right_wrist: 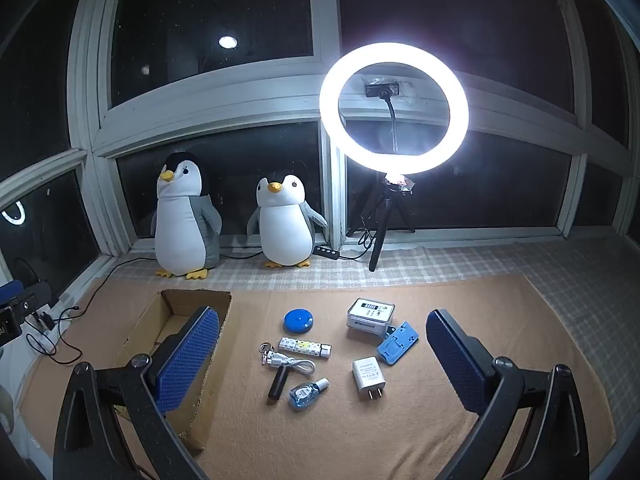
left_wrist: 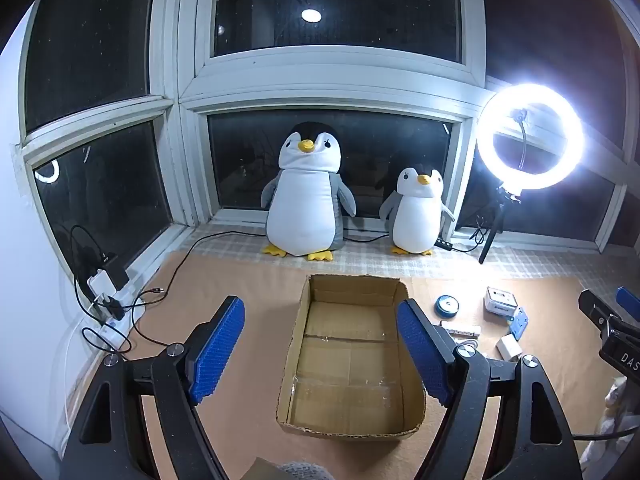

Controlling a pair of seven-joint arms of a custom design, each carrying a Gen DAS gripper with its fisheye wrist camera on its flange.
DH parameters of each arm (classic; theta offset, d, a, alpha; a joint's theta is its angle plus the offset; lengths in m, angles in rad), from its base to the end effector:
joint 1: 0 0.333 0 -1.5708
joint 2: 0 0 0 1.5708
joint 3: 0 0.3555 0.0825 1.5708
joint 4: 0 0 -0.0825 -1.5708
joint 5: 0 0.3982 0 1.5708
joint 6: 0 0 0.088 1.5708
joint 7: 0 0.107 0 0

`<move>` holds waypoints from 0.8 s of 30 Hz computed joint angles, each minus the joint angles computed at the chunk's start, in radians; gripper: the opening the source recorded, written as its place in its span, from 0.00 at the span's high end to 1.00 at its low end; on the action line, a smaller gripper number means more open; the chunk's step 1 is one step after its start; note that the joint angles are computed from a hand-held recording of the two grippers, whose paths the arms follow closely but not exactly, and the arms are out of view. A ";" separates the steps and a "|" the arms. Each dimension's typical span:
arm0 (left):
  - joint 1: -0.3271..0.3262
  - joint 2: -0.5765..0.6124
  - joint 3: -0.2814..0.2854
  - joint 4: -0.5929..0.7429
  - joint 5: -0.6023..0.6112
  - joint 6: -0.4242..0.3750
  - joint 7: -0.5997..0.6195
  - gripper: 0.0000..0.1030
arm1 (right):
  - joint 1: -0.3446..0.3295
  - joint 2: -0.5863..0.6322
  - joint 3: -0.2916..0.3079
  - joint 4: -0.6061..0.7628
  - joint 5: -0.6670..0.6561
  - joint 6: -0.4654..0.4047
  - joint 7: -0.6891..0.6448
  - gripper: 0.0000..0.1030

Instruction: Organize rigid objects

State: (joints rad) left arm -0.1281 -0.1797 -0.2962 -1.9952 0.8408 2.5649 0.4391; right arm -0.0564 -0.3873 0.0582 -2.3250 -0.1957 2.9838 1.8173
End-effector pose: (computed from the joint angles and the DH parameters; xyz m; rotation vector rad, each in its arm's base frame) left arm 0.5022 -0.2550 0.6524 -1.7112 1.4845 -0.8291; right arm 0.4799 0.0194 0.6481 -1.5384 1.6347 -0.9373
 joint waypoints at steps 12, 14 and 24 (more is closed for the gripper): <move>0.000 -0.003 0.001 -0.003 0.001 0.000 -0.001 0.21 | -0.007 -0.002 0.005 -0.004 -0.005 0.006 0.000 0.00; 0.000 -0.006 0.000 -0.004 0.000 -0.001 0.001 0.21 | -0.006 -0.003 0.004 -0.004 -0.004 0.007 -0.002 0.00; -0.006 0.006 0.000 0.004 0.009 -0.010 -0.011 0.21 | -0.005 -0.005 0.007 0.003 -0.007 -0.001 0.001 0.00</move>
State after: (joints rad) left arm -0.1344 -0.1737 -0.2959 -1.9915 0.8500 2.5553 0.4277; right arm -0.0617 -0.3918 0.0655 -2.3224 -0.2027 2.9825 1.8184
